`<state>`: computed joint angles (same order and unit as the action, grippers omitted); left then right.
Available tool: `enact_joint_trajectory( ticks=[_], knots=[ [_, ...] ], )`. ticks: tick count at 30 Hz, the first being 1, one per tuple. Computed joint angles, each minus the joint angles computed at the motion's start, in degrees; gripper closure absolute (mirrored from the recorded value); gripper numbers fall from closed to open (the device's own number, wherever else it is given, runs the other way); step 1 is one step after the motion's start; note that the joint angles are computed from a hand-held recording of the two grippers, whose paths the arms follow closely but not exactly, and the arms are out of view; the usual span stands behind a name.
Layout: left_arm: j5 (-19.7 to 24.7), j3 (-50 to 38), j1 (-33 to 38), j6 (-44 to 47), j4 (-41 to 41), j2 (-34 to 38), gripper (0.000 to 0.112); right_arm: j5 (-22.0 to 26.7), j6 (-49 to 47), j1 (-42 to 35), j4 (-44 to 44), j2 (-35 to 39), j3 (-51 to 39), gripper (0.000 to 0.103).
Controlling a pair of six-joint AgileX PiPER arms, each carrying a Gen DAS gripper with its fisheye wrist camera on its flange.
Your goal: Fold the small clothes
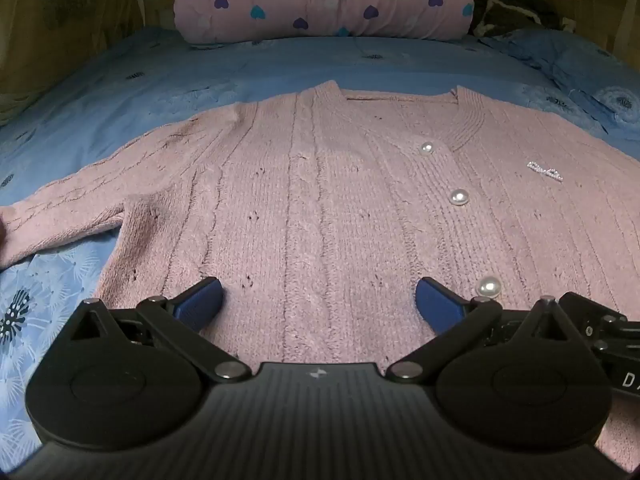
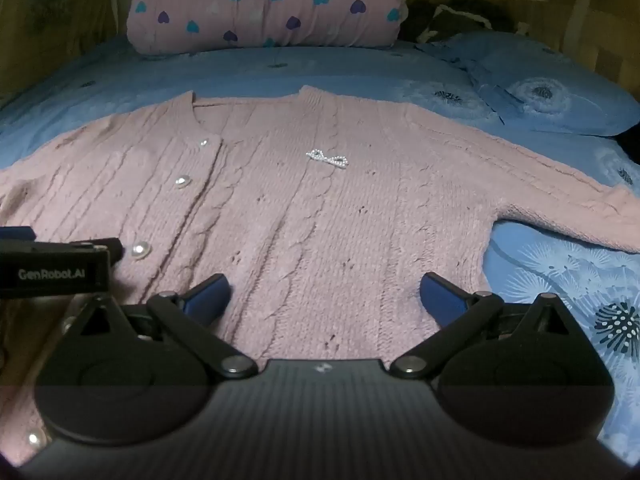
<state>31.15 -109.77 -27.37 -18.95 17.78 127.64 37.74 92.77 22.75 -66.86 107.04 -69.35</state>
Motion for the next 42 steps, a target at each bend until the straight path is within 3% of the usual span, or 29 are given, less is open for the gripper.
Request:
enact_joint_trajectory(
  ticks=[42],
  knots=[
    [0.1, 0.0, -0.1, -0.5, 1.1, 0.0, 0.009, -0.4, 0.5, -0.1, -0.3, -0.1, 0.3, 0.0]
  ],
)
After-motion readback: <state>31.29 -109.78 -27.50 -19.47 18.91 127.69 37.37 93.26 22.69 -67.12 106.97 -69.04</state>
